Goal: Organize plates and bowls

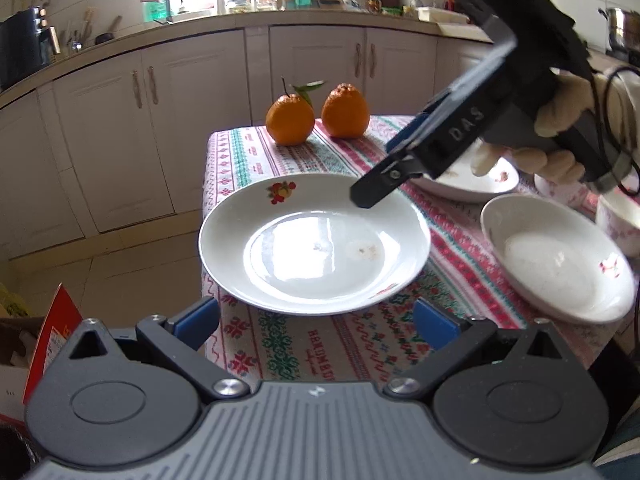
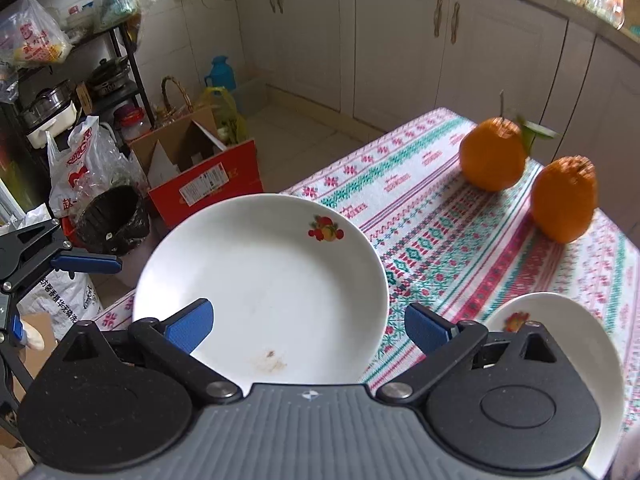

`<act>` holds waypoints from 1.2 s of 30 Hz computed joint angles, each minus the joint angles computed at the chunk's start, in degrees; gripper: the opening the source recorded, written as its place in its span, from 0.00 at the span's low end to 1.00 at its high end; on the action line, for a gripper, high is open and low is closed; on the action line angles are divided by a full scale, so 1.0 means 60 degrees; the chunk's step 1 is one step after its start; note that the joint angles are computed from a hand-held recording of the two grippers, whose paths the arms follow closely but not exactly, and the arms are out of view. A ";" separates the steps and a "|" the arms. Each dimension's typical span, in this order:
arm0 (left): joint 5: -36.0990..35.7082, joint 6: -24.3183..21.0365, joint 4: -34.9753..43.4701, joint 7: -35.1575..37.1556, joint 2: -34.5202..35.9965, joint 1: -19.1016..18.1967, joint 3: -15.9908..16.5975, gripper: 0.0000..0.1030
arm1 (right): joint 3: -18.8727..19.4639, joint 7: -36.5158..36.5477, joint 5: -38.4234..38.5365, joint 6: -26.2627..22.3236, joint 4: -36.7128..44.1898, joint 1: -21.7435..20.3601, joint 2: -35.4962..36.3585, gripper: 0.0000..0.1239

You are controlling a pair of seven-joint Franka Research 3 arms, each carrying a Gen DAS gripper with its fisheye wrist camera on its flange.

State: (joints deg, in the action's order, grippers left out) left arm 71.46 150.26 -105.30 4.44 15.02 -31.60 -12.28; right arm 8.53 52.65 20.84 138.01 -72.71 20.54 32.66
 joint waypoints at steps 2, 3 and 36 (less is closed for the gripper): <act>0.0184 -0.0215 -0.0034 -0.0330 -0.0091 -0.0131 -0.0018 0.99 | 0.0055 -0.0218 0.0149 0.0425 -0.0756 -0.0079 -0.0538 0.83; 0.0279 -0.0305 -0.0051 -0.0464 -0.0132 -0.0184 -0.0045 0.99 | 0.0087 -0.0329 0.0260 0.0651 -0.1152 -0.0128 -0.0818 0.83; -0.0591 0.0820 0.1501 0.1274 0.1295 -0.1326 0.0008 0.99 | -0.1283 -0.2364 0.3564 0.4817 -0.9654 0.0205 -0.6703 0.83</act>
State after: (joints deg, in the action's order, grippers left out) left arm 67.92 155.18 -96.29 12.08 22.79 -39.55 -12.23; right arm 0.83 38.46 42.23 166.91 -130.63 21.77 -7.56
